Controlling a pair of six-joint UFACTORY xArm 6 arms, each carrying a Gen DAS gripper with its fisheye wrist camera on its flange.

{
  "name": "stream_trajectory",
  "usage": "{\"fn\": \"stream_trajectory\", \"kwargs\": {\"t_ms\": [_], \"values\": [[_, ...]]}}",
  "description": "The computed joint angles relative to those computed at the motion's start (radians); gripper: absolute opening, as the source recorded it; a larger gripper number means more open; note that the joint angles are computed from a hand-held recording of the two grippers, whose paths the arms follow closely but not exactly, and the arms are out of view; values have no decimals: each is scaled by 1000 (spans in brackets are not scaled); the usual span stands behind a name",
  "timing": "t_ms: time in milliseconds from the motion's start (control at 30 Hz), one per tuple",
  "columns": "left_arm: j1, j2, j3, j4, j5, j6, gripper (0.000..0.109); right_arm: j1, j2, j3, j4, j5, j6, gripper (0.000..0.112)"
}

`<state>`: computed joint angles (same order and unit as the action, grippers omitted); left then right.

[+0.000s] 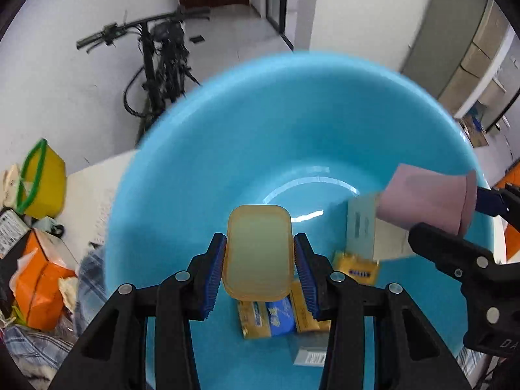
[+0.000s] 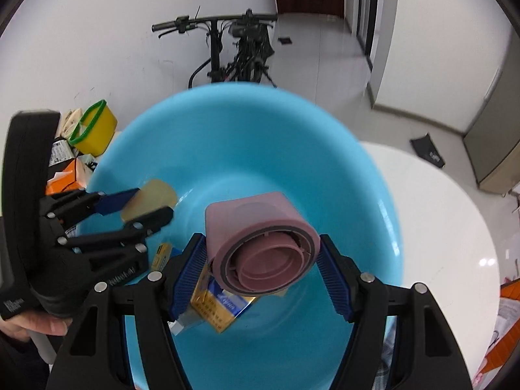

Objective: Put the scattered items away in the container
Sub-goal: 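Carry the soap box in the left gripper while the right carries the pink roll over the basin, then open the left gripper to drop the soap box while the right drops the pink roll into the basin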

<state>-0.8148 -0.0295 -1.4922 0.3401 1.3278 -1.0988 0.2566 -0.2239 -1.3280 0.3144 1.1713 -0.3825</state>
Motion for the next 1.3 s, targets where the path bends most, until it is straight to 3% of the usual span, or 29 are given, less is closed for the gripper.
{"fn": "stream_trajectory", "kwargs": {"t_ms": [167, 233, 600, 833, 1200, 1300], "values": [[-35, -49, 67, -36, -30, -8, 45, -26, -71, 70, 55, 96, -70, 67], [-66, -67, 78, -7, -1, -22, 45, -35, -121, 120, 57, 136, -109, 67], [-87, -122, 144, -2, 13, -59, 45, -51, -206, 213, 37, 136, -129, 67], [-92, -104, 105, 8, 33, -68, 45, -74, -203, 212, 64, 150, -147, 67], [-98, -84, 85, 9, 42, -63, 45, 17, -183, 208, -6, 57, -112, 70], [-96, -92, 84, 19, 47, -70, 45, 36, -214, 243, -75, -12, -99, 70]]}}
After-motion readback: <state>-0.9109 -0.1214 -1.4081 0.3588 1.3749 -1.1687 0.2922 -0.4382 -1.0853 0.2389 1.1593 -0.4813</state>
